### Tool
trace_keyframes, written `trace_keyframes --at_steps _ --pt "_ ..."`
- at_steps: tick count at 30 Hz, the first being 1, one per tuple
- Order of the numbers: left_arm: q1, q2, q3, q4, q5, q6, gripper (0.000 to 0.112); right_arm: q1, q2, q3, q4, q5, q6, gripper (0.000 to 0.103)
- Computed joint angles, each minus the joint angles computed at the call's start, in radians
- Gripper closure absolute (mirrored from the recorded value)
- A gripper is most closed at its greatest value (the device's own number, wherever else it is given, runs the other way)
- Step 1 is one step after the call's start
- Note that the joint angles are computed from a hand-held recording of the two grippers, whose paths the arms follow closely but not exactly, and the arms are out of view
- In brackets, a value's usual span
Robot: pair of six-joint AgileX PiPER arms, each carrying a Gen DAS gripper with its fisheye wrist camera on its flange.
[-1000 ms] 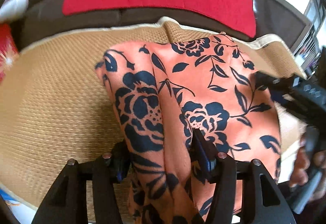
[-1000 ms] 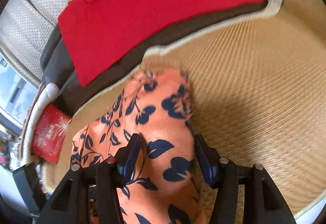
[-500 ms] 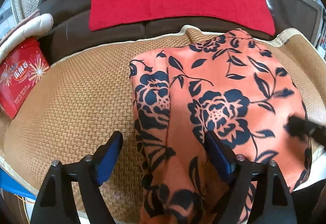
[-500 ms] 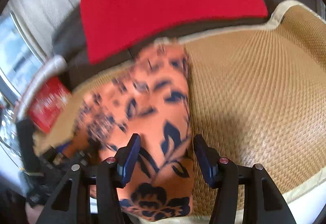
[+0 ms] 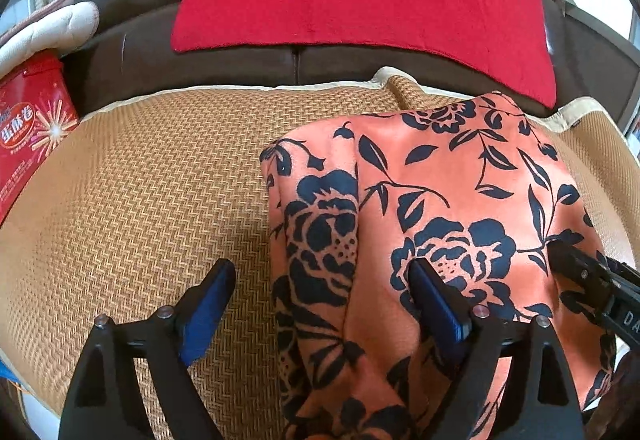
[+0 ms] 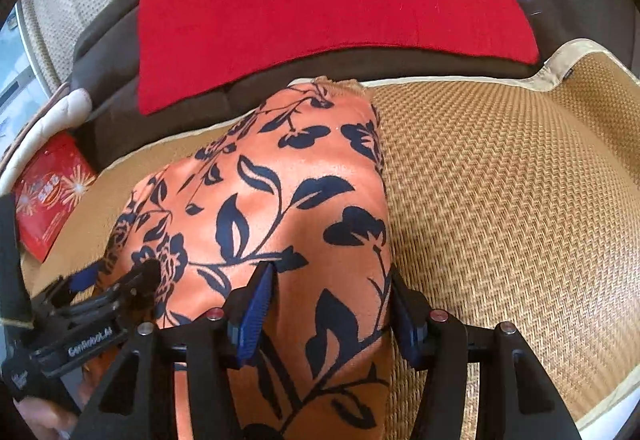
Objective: Fold small clothes
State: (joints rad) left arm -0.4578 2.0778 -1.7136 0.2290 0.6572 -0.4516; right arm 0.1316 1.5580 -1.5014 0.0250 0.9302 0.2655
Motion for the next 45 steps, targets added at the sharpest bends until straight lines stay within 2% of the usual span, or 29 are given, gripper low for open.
trace_keyframes --at_steps 2,4,7,9,11,13,16,17,21,24,28,32,35,36,38,40,43,45 --pt "-0.012 -0.049 0.051 0.041 -0.001 -0.021 0.023 -0.003 -0.016 0.000 0.002 -0.004 0.026 0.045" --pt "-0.026 -0.113 0.114 0.091 -0.001 -0.039 0.023 0.001 -0.073 0.030 -0.043 -0.055 0.057 0.045" --pt "-0.045 -0.227 0.244 0.206 -0.059 -0.133 0.023 0.027 -0.178 0.107 -0.056 -0.196 0.038 0.045" --pt "-0.056 -0.273 0.292 0.306 -0.076 -0.235 0.023 0.026 -0.205 0.130 0.031 -0.251 -0.056 0.045" --pt "-0.067 -0.272 0.293 0.405 -0.032 -0.335 0.023 0.021 -0.177 0.111 0.136 -0.221 -0.136 0.053" --pt "-0.068 -0.215 0.239 0.437 0.081 -0.345 0.023 0.008 -0.112 0.066 0.217 -0.145 -0.160 0.054" --pt "-0.014 -0.151 0.181 0.314 0.148 -0.266 0.023 -0.005 -0.054 0.028 0.207 -0.036 -0.116 0.057" --pt "0.001 -0.139 0.170 0.284 0.162 -0.252 0.023 -0.007 -0.030 0.013 0.193 -0.012 -0.098 0.062" --pt "0.055 -0.161 0.185 0.178 0.145 -0.206 0.023 -0.034 -0.032 0.003 0.247 0.004 -0.118 0.062" --pt "0.076 -0.186 0.199 0.143 0.107 -0.195 0.023 -0.107 0.001 -0.049 0.393 0.031 -0.190 0.061" --pt "0.071 -0.220 0.223 0.145 0.066 -0.201 0.023 -0.121 0.118 -0.226 0.384 0.049 -0.167 0.061" --pt "0.052 -0.249 0.251 0.159 0.016 -0.183 0.023 -0.135 0.300 -0.471 0.433 0.145 -0.156 0.061" --pt "0.020 -0.219 0.223 0.185 0.054 -0.155 0.023 -0.129 0.443 -0.605 0.408 0.216 -0.113 0.061" --pt "0.010 -0.203 0.212 0.189 0.072 -0.148 0.023 -0.128 0.457 -0.601 0.402 0.229 -0.095 0.061" --pt "-0.009 -0.186 0.203 0.220 0.093 -0.162 0.023 -0.146 0.449 -0.556 0.449 0.192 -0.107 0.061" --pt "-0.026 -0.186 0.206 0.265 0.099 -0.186 0.023 -0.145 0.437 -0.561 0.444 0.205 -0.102 0.060" --pt "-0.032 -0.199 0.216 0.273 0.103 -0.195 0.023 -0.128 0.364 -0.497 0.402 0.198 -0.106 0.056" --pt "-0.022 -0.204 0.223 0.250 0.095 -0.184 0.023 -0.120 0.260 -0.387 0.397 0.165 -0.139 0.053"
